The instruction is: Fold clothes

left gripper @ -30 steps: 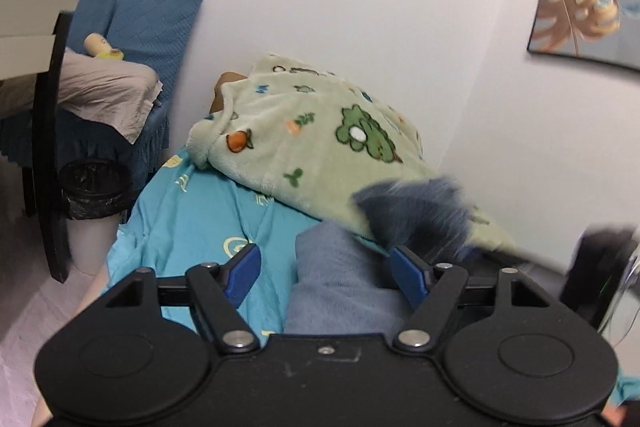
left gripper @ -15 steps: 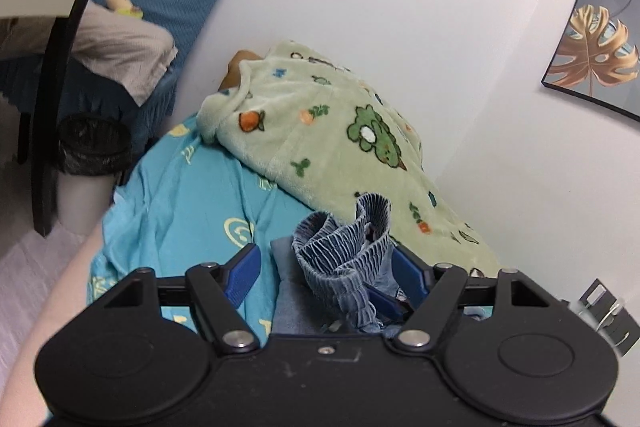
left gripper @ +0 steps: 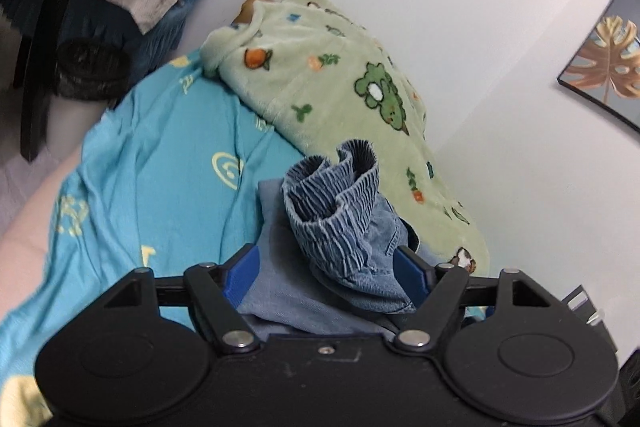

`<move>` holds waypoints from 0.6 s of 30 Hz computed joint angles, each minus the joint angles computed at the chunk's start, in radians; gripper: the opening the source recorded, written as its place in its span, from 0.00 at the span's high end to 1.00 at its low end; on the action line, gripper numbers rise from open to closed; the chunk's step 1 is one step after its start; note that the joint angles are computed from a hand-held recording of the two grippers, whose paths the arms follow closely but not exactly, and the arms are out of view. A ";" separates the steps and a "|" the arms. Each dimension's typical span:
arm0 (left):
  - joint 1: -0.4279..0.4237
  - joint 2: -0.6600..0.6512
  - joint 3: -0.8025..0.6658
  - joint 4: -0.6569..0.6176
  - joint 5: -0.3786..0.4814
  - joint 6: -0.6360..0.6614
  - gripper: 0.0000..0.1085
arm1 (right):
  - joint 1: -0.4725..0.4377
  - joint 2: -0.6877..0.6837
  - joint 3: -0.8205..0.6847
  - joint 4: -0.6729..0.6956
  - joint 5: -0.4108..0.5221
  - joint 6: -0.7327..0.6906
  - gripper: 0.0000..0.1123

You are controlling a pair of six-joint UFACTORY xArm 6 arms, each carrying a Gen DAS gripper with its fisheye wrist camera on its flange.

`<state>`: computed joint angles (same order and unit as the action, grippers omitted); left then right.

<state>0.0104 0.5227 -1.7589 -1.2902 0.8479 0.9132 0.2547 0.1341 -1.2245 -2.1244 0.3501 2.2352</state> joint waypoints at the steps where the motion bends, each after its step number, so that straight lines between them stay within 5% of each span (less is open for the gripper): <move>1: -0.004 0.003 0.000 0.003 -0.002 -0.010 0.35 | 0.000 -0.020 0.036 0.002 0.047 0.035 0.40; 6: -0.034 0.005 0.025 -0.005 -0.038 -0.009 0.29 | -0.019 -0.002 0.066 0.092 0.149 0.038 0.40; 9: -0.057 0.008 0.047 -0.030 -0.082 0.003 0.27 | -0.043 0.066 0.019 0.236 0.097 -0.027 0.39; 15: -0.080 0.058 0.018 -0.073 -0.101 -0.028 0.26 | -0.035 0.113 -0.001 0.303 0.055 -0.055 0.34; 18: -0.092 0.061 0.016 -0.075 -0.145 -0.027 0.26 | -0.064 0.099 -0.006 0.243 -0.007 0.076 0.34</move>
